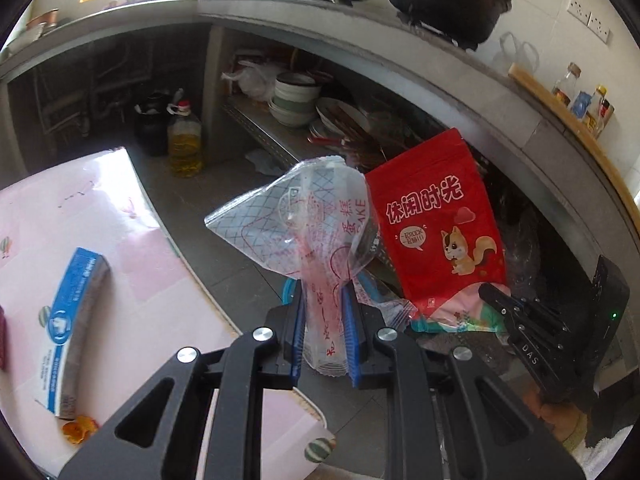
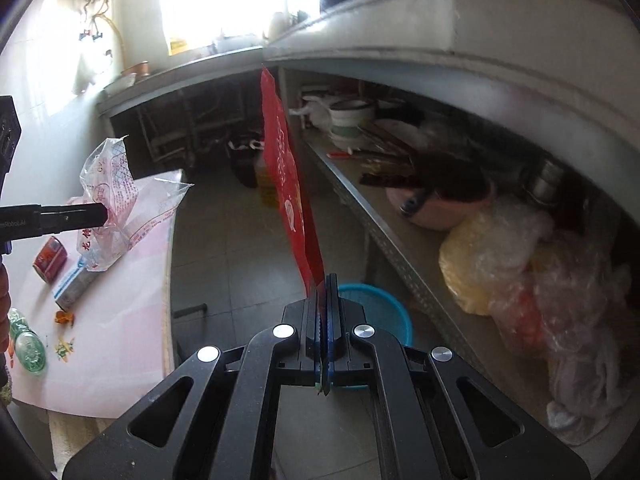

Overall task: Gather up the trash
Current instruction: 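Carry the plastic bag and snack bag over the blue wastebasket, then open both tools to drop the bags into the wastebasket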

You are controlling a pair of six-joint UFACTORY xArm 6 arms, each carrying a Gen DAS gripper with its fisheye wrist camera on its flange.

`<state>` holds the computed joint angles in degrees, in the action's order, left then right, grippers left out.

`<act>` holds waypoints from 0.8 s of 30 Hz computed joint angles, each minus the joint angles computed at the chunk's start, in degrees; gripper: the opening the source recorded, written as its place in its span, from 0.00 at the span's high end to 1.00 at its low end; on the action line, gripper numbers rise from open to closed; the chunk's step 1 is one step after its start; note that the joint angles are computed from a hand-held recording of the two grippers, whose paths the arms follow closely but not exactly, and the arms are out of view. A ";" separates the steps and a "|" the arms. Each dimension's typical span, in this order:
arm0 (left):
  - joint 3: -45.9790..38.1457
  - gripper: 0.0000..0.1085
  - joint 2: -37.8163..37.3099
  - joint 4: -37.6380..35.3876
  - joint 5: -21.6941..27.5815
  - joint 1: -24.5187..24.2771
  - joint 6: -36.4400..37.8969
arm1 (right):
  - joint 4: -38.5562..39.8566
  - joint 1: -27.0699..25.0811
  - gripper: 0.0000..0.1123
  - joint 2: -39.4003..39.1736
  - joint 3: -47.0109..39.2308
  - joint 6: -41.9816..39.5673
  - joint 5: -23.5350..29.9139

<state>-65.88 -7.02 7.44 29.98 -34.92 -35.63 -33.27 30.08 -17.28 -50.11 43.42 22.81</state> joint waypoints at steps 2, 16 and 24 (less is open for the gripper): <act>-5.74 0.85 6.73 -3.48 1.78 -0.72 3.46 | 4.51 -2.09 0.99 0.72 1.70 -2.57 -0.20; -56.72 0.82 51.86 -11.38 30.98 -0.76 8.89 | 20.34 -9.14 0.99 14.53 1.12 -12.95 0.09; -78.49 0.49 67.44 -12.38 38.83 0.02 5.63 | 20.08 -9.07 0.99 17.54 -1.76 -12.51 1.49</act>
<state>-144.37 60.42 -4.94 68.80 -34.90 -30.00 -13.19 21.01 0.26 -51.87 30.92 24.30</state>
